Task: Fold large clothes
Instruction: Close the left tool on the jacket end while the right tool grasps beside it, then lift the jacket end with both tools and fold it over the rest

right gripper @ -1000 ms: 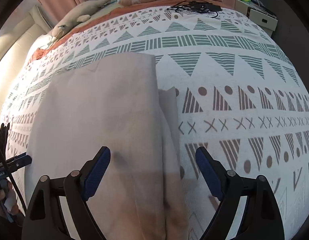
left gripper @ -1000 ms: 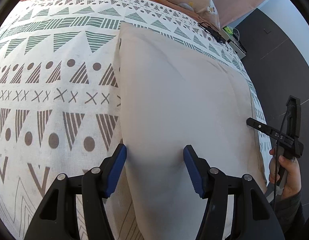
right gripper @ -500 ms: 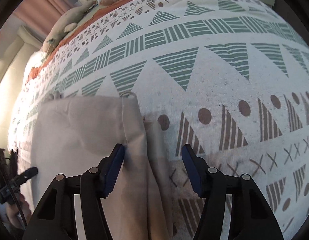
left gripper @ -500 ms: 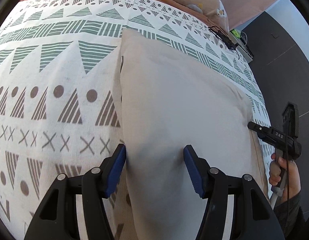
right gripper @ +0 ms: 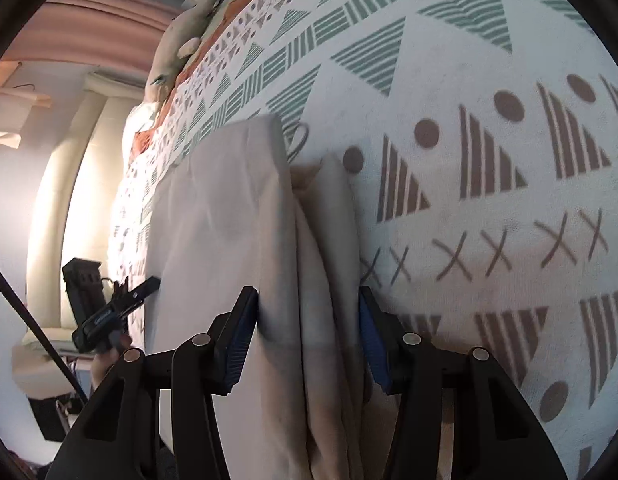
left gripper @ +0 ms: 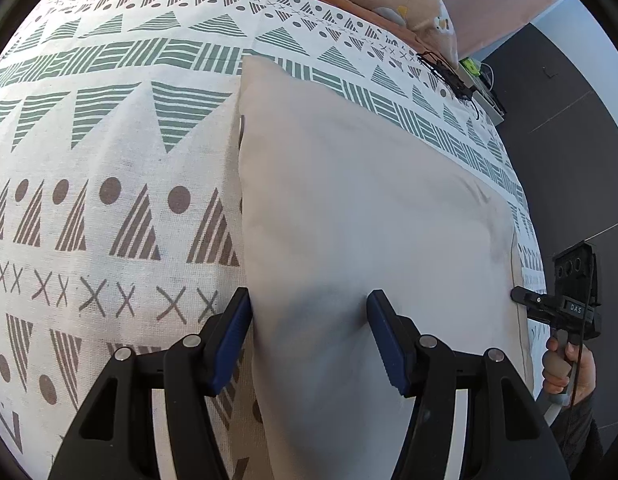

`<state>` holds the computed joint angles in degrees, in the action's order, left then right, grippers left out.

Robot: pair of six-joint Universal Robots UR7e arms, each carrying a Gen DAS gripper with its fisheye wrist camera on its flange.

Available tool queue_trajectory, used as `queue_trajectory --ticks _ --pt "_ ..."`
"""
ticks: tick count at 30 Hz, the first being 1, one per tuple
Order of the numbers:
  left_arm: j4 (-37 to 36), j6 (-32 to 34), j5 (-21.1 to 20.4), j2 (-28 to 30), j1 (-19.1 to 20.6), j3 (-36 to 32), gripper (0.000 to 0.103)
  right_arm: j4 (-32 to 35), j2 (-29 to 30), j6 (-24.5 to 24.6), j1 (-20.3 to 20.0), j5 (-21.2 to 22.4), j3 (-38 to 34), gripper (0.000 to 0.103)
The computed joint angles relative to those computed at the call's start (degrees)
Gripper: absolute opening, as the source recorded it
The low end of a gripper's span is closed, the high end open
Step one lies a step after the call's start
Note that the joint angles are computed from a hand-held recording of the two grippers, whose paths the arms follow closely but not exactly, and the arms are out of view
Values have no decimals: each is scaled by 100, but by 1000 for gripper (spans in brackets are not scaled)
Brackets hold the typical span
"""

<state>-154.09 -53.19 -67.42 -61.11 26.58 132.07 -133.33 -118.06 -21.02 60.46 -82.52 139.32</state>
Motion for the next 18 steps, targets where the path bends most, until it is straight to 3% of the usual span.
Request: queue_trajectory --ticks 5,10,13,14,15,18 --pt "-23 -1 -37 148 134 -145 60 -252 313 140 -128 279 -61 48" --pt "1 122 69 336 267 -340 57 -947 937 426 157 249 -112 47" --pt "48 -12 133 373 270 -373 50 -1247 1065 567 358 37 -40 41" --pt "103 -49 176 374 237 -386 46 -1300 1033 570 447 -97 -3 34" --pt "152 -73 233 363 186 -389 38 -1270 893 550 548 -238 47 25" --pt "235 -141 391 279 12 -369 23 -1555 690 470 897 -543 230 15"
